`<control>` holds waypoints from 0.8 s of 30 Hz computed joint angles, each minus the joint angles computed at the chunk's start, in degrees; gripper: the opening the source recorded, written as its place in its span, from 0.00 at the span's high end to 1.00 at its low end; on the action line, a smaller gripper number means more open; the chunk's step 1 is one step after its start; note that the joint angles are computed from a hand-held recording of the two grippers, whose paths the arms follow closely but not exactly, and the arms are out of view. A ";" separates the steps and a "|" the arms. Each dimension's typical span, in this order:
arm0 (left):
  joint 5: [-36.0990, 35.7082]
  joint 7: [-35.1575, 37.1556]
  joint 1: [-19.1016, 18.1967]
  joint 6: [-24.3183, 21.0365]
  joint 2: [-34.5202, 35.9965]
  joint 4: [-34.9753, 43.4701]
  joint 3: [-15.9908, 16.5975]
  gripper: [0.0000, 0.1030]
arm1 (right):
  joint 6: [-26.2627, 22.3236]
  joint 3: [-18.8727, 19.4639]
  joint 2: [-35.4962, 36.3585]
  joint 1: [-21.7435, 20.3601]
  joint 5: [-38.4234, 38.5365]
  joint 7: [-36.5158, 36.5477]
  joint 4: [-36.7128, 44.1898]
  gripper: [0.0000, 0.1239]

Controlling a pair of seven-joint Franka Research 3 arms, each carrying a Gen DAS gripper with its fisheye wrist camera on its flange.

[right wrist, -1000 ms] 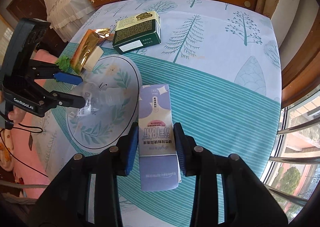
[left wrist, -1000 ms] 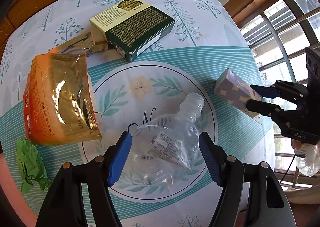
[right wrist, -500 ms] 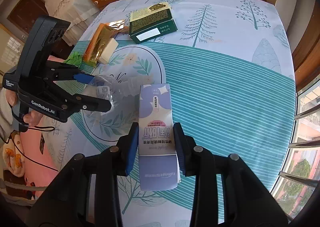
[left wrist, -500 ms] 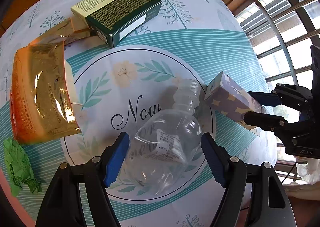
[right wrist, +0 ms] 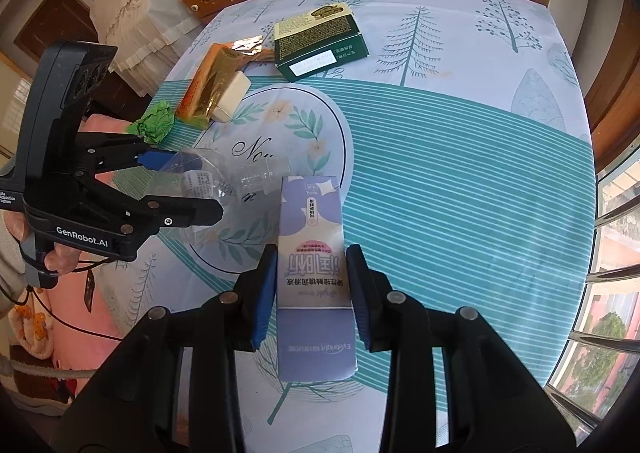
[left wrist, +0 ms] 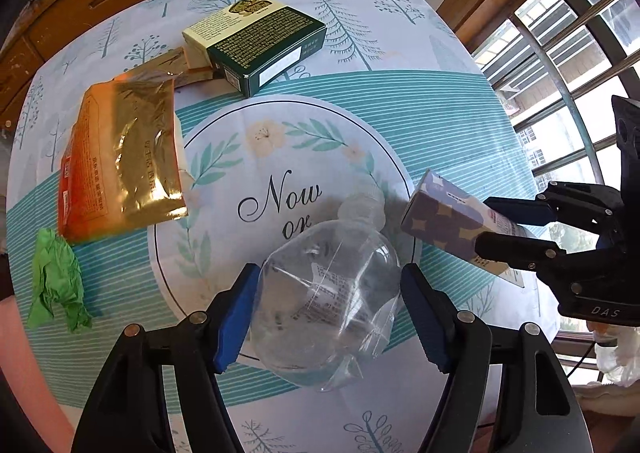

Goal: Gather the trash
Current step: 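Grasp the clear plastic bottle with the left tool while the right tool grasps the lavender carton, then carry the bottle and carton over the bin and open both tools to drop them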

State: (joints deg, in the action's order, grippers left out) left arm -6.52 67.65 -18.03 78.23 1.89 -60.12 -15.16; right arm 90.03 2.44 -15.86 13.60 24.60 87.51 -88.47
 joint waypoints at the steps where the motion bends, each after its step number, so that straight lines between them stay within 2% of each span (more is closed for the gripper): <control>1: -0.36 -0.55 0.09 0.63 -1.39 -1.44 0.06 0.31 | 0.01 0.11 -0.49 0.08 0.09 0.19 -0.33 0.75; 6: -1.77 -3.12 0.17 3.25 -9.04 -8.94 0.36 0.31 | 0.25 1.16 -3.75 0.77 -0.21 1.89 -2.11 0.76; 15: -5.47 -6.37 -0.63 4.21 -25.48 -20.21 2.76 0.31 | 0.08 4.35 -12.92 2.23 -1.13 9.79 -5.21 0.76; 19: -6.73 -7.79 -1.82 2.85 -33.35 -24.36 3.88 0.31 | -0.44 6.89 -18.16 3.09 -1.37 15.18 -6.69 0.76; 24: -7.50 -10.21 -3.70 -1.16 -42.74 -27.85 4.59 0.31 | -1.75 10.73 -25.23 4.15 -0.67 23.95 -8.89 0.76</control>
